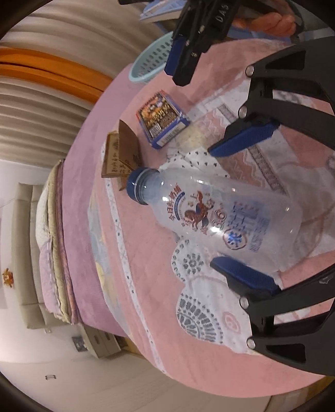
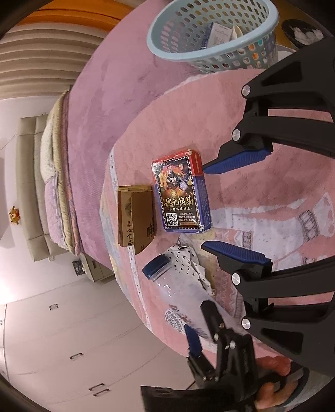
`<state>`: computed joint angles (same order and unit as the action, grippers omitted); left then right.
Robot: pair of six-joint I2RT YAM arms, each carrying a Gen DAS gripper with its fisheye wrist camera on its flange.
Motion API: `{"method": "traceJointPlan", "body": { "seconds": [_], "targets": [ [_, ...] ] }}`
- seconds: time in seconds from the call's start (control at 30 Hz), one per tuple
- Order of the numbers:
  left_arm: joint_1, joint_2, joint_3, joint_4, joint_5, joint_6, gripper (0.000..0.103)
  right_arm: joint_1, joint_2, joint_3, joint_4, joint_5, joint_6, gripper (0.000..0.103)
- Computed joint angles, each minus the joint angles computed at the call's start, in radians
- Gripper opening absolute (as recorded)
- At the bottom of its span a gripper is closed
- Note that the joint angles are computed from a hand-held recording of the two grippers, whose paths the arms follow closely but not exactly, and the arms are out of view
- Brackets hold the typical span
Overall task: Collect trash
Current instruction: 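Grasp the clear plastic milk bottle with the left tool while the right tool grasps the red-blue card box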
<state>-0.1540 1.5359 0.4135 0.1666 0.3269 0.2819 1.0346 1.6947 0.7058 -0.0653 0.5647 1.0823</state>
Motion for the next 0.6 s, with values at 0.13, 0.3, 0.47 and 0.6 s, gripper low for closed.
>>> {"method": "traceJointPlan", "body": {
  "seconds": [0.13,0.3,0.47,0.6],
  "targets": [
    [0.015,0.005,-0.018,0.019,0.037,0.01,0.058,-0.048,0.014,0.004,0.025,-0.066,0.019,0.053],
    [0.099,-0.025,-0.053,0.049,0.14,0.004,0.056,-0.097,0.038,0.005,0.072,-0.122,0.073,0.069],
    [0.21,-0.028,-0.077,0.115,0.224,-0.027,0.056,-0.158,0.077,0.009,0.143,-0.181,0.152,0.081],
    [0.275,-0.003,-0.068,0.142,0.28,-0.053,0.056,-0.2,0.101,0.011,0.188,-0.221,0.202,0.081]
  ]
}}
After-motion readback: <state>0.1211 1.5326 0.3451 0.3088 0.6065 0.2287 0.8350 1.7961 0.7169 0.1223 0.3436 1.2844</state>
